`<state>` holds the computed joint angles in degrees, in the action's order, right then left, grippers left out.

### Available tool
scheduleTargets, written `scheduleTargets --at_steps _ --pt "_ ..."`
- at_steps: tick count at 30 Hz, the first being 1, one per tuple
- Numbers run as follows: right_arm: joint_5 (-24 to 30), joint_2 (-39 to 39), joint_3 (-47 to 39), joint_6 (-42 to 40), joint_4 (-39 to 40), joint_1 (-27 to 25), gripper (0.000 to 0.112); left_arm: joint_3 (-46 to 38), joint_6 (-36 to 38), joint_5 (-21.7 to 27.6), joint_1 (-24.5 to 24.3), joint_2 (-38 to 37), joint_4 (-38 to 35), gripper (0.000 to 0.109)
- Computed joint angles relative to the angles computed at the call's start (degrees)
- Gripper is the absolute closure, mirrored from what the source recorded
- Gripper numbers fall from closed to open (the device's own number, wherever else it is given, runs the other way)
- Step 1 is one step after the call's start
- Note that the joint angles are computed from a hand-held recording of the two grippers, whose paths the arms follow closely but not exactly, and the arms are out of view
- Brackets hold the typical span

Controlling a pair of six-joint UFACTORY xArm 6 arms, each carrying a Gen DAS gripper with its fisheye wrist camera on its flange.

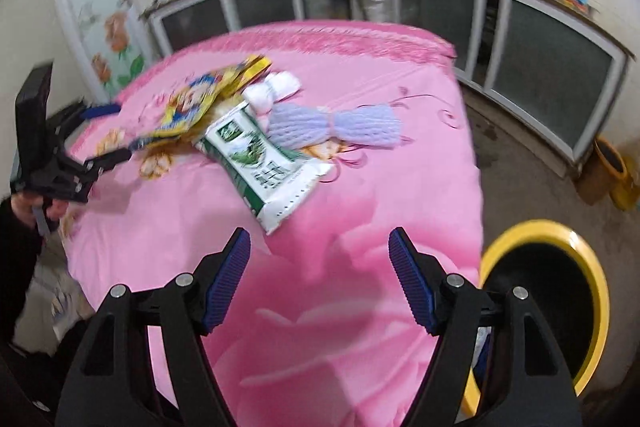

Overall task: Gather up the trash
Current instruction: 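Move both tools back over the table toward the snack bag and milk pouch, then grasp the yellow snack bag with the left tool while the right tool grasps the green milk pouch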

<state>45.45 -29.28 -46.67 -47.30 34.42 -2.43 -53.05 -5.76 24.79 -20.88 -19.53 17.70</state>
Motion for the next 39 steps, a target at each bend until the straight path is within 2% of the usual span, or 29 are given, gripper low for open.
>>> scheduleTargets --at_steps 4,9,16,20,23,28,31,34,35,36,38,39 --pt "-0.8 4.1 -3.3 0.8 -5.7 4.2 0.044 -2.0 1.7 0.6 1.3 3.3 -2.4 0.013" --pt "1.0 7.0 -6.8 -0.5 -4.4 5.9 0.044 -5.1 2.9 1.5 2.3 7.4 -3.6 0.013" --pt "0.6 13.1 -10.7 0.5 -10.3 10.2 0.044 -8.4 4.9 2.6 1.8 10.9 -3.7 0.013" --pt "4.2 18.2 -15.7 -1.0 -10.9 10.7 0.044 -10.5 5.3 4.4 2.2 13.0 -4.1 0.013" --pt "7.6 20.6 -18.8 -2.6 -11.4 11.5 0.039 -11.9 5.3 5.4 2.5 14.2 -4.9 0.013" --pt "7.4 24.8 -22.4 -0.5 -16.6 13.7 0.038 -14.2 7.0 6.9 2.9 16.5 -6.7 0.013" --pt "12.2 29.3 -27.4 0.4 -16.5 13.5 0.036 -15.6 7.5 7.8 3.2 18.1 -7.7 0.013" --pt "12.7 31.5 -29.0 1.1 -17.4 13.8 0.034 -16.8 7.9 8.6 3.3 19.3 -8.7 0.014" --pt "12.9 32.0 -29.4 1.6 -17.3 13.7 0.034 -17.2 7.6 8.8 3.4 19.8 -8.6 0.018" --pt "12.8 32.3 -29.6 2.0 -17.6 13.8 0.035 -17.4 7.8 8.7 3.5 20.1 -8.9 0.020" --pt "10.3 31.9 -28.5 3.3 -19.5 14.3 0.054 -17.8 7.9 8.2 3.6 20.5 -9.5 0.027" --pt "10.0 32.0 -28.6 4.2 -19.9 14.3 0.056 -17.9 7.7 8.2 3.6 20.6 -9.5 0.031"
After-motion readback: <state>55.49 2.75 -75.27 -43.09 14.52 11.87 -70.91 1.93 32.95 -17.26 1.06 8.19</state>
